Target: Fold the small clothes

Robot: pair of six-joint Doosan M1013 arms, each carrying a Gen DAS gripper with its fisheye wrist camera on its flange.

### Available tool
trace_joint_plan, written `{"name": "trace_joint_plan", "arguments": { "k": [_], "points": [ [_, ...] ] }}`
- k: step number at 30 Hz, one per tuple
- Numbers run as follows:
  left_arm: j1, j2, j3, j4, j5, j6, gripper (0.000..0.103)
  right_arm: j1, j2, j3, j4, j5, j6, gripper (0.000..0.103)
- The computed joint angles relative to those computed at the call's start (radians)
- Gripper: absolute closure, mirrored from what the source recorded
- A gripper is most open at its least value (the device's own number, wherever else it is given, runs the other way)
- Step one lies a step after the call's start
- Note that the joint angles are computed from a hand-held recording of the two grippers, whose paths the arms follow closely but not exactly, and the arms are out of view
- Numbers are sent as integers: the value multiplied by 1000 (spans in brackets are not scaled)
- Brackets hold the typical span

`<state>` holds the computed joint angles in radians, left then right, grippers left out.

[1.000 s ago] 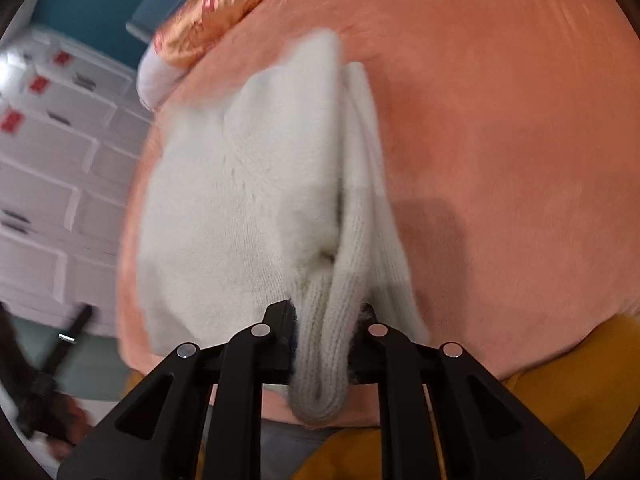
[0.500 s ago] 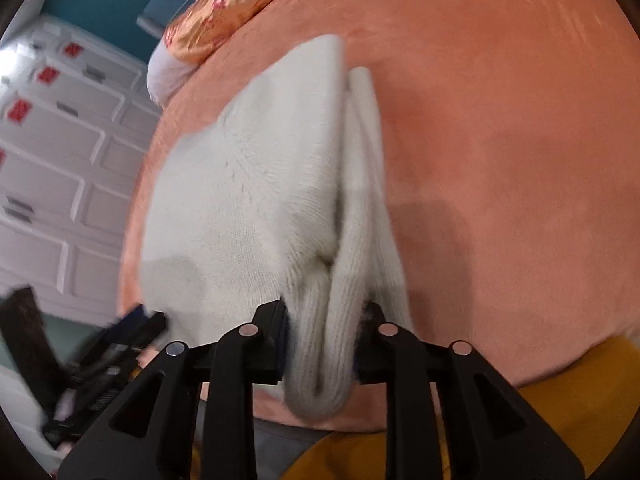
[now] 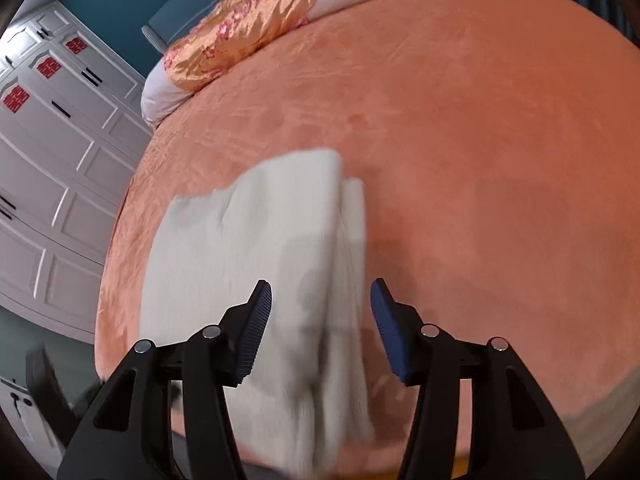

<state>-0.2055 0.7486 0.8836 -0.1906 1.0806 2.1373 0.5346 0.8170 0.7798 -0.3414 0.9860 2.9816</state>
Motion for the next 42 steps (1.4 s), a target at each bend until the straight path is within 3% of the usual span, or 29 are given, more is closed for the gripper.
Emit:
{"name": "trace_joint_plan", "arguments": {
  "k": [5,6,8,10,13,14,17,18,20,21,25,27,30,31,32,34,36,37,40,42],
  "points": [
    [3,4,-11,-3,7,-14,40,-45,109,-187,70,105,-117,54],
    [3,6,-13,1,8,-16,40,-50,124,-213,89,117,-147,60],
    [1,11,-18,20,8,-26,40,-58,181,-330,126,196,-226,93],
    [4,22,-33,22,24,-40,40,-55,188,-374,138,138,-318,93],
    [5,31,-42,39,32,-64,39,-36,129,-296,68,-66,-387,93],
    [4,35,-46,49,34,-72,39,-38,132,-298,64,-63,-385,93],
    [3,40,-53,43,46,-70,36,-73,182,-310,131,123,-340,93],
    [0,38,-50,52,41,-66,36,-79,168,-266,167,118,-318,93],
    [-3,32,-39,65,26,-61,36,-72,92,-121,134,-24,-222,88],
    [-2,32,-39,62,29,-60,36,-62,61,-73,105,-56,-176,87],
    [6,30,-51,21,53,-62,37,6,-35,67,-44,-87,-66,83],
    [10,3,-19,-13,9,-39,38,37,-74,136,-54,-119,-23,82],
    [7,-32,29,-49,-52,19,38,74,-102,195,-60,-165,40,82],
    [3,-31,30,-48,-47,25,38,78,-106,209,-50,-187,48,80],
    [-1,-27,27,-40,-37,24,38,79,-92,190,-37,-182,40,71],
    [-8,-18,21,-10,-20,-1,38,86,-87,193,-27,-162,25,67],
    [-15,-23,37,20,-51,7,38,87,-60,153,-13,-91,-18,77],
    [-18,-26,42,32,-57,9,38,85,-54,141,-14,-71,-29,90],
    [-15,-16,29,47,-43,-10,37,95,-102,208,-71,-154,42,93],
    [-13,-2,13,54,-19,-36,36,93,-107,221,-64,-150,69,94]
  ]
}}
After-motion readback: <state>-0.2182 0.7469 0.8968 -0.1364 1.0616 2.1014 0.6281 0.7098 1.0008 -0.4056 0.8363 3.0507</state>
